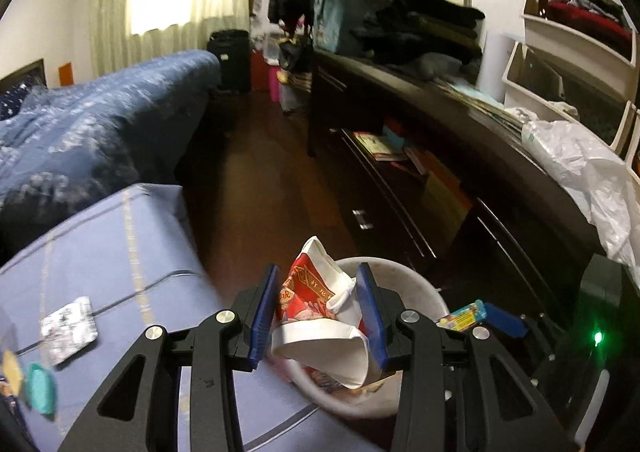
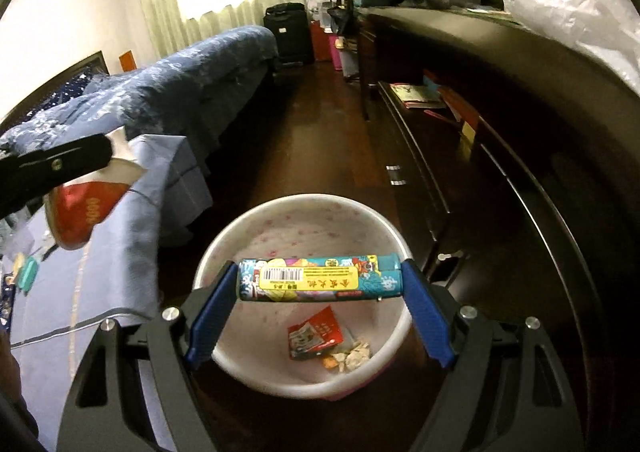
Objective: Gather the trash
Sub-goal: 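Carry the cup and candy tube over the white bin and open both grippers, then grasp the blue biscuit bag with the left gripper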
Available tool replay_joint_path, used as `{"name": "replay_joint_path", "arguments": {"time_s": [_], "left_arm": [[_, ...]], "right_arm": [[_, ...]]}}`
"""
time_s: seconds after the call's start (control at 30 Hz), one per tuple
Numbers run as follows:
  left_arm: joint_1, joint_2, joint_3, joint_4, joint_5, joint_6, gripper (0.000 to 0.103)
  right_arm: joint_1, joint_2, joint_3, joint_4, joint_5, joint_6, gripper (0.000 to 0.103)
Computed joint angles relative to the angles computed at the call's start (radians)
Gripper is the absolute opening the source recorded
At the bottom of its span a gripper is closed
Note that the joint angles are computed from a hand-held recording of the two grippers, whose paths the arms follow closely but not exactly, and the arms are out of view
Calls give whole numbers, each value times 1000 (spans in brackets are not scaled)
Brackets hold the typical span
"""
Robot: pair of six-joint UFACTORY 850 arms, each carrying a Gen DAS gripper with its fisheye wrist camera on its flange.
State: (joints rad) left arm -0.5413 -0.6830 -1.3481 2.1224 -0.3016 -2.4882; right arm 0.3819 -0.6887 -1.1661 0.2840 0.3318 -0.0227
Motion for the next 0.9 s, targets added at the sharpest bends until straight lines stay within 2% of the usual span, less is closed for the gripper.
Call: {"name": "replay_joint_path", "arguments": {"time_s": [0.1,0.17,0.23,0.3,0.43,0.6,0.73,0.9], "left_arm": [[-1,-56,-71,-62,32,71,41],[-2,-93,-117,-135,50,154,47],[-5,-116,-145,-196,37,205,78],[-5,-115,-137,-121,7,111,86],[-2,-94,-109,-126,-24,107,88],[-4,-23,-11,-144,-105,100,90],[-9,66,123,-219,-220,120,94],[4,207,337,-315,-328,57,96]], "right_arm": [[-5,-30,-29,37,-3,-40,83],[-8,-45,-40,75,-4,-77,90],[-11,-51,-43,98,-4,-96,92],[-13,-53,-37,110,-3,-108,93],[-13,-55,-36,156,-11,-151,93],[7,-16,4,133,2,-126,93],[54,34,47,131,32,-145,95],[123,87,90,-18,54,-55,97]]}}
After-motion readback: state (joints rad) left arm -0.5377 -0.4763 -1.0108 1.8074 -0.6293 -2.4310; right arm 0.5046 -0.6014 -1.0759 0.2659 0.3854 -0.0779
